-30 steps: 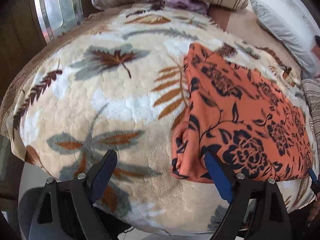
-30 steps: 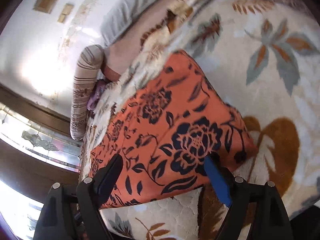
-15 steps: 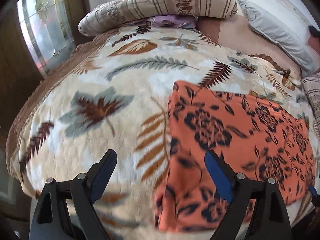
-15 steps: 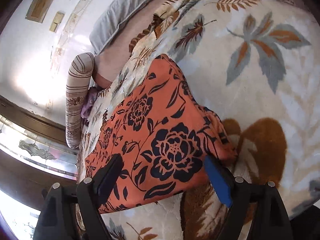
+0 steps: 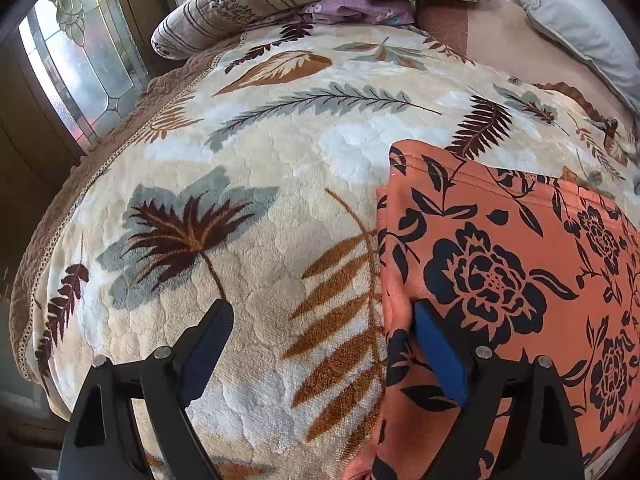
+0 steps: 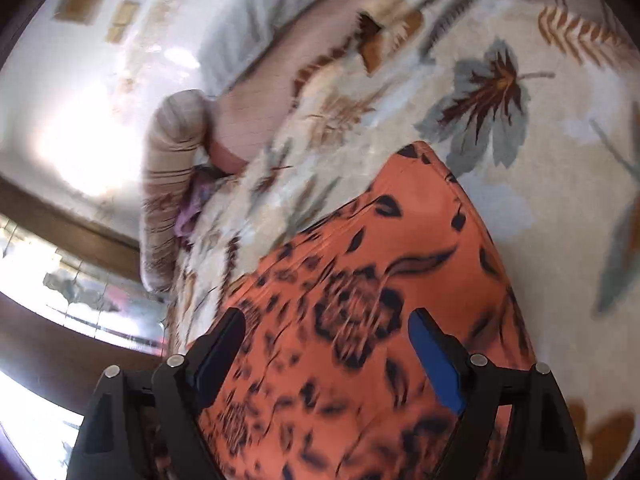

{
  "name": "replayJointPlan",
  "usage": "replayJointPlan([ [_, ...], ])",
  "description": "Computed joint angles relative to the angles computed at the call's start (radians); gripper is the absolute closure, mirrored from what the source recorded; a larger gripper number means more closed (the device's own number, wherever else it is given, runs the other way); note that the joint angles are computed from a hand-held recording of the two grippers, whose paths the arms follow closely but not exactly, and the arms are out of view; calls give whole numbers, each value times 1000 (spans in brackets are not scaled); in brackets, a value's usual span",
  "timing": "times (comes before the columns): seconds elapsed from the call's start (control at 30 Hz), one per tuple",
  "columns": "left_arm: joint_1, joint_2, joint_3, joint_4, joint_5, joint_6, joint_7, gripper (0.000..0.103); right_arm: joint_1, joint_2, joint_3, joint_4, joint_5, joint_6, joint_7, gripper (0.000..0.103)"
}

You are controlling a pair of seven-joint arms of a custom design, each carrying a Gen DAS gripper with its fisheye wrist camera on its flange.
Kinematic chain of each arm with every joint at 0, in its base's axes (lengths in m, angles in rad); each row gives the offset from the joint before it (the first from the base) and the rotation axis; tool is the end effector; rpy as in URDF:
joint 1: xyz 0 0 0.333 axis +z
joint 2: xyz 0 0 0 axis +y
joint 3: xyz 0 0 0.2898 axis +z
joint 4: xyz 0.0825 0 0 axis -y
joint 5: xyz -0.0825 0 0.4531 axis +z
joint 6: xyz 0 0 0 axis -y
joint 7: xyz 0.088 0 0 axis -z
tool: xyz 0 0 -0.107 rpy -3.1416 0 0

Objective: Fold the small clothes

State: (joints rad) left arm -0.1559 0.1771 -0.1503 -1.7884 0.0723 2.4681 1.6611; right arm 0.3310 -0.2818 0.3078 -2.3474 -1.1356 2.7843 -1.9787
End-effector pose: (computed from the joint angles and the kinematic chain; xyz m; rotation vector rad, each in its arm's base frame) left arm 0.6790 -0.2097 0.4556 -1.4833 2.3180 -0.5238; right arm 0.4261 0.3702 0.4354 -0.4887 2.1042 -0.0640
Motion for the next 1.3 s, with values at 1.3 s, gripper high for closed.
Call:
replayJointPlan([
  [1.3,-46,-422,-66,-372,-275,-2,185,11,287,-79,133,-75,-57,-389,637,17],
])
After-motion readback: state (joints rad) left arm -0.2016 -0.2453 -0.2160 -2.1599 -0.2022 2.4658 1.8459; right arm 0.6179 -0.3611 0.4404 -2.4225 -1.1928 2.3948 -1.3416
